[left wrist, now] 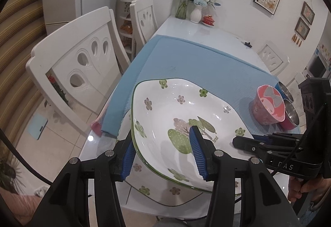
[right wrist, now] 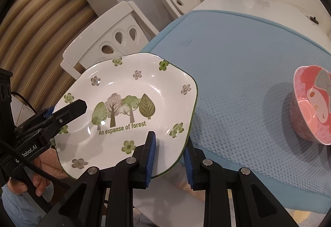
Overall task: Organize plates and bowls
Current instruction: 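Move the tree-print plate with both grippers over the plate stack, then lower the tree-print plate with both grippers onto the stacked plates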
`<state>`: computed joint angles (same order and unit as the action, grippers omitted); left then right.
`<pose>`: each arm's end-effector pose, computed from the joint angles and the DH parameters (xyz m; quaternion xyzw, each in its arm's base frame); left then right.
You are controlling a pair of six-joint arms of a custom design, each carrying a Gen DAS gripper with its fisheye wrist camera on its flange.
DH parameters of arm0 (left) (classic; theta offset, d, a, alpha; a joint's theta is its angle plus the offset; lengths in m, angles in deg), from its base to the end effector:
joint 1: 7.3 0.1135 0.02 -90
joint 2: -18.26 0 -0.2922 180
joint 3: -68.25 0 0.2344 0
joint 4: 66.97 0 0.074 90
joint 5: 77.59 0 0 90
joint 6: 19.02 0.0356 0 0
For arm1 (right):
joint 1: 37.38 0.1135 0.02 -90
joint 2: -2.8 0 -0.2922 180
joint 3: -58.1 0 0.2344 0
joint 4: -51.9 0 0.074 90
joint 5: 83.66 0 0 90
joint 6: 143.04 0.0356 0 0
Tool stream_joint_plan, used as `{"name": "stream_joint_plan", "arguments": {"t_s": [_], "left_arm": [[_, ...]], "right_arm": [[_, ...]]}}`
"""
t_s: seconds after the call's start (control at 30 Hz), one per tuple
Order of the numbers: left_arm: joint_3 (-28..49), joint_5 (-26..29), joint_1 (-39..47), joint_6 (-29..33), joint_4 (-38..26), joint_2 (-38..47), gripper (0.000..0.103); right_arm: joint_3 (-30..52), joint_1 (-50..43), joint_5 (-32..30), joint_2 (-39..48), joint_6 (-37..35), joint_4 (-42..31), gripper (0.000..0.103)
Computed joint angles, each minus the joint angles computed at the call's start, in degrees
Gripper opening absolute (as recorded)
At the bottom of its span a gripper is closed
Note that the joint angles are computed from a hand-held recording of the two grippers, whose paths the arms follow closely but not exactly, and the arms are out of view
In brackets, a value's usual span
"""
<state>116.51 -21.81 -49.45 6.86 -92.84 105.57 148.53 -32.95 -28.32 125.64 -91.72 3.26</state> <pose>0.1856 -0.1410 0.1640 -0.2405 0.9037 0.0063 0.3543 0.3897 0.0505 0.1313 -0.3713 0.8766 0.2619 0.1586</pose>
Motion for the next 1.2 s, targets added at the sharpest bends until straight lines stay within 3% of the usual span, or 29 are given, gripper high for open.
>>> {"name": "stream_joint_plan", "arguments": {"t_s": [1.2], "left_arm": [[-2.6,0.0,-1.1,-4.8,0.5,1.0,0.046]], "right_arm": [[-0.5,3.1,4.7,0.3,0.4,1.5,0.027]]}}
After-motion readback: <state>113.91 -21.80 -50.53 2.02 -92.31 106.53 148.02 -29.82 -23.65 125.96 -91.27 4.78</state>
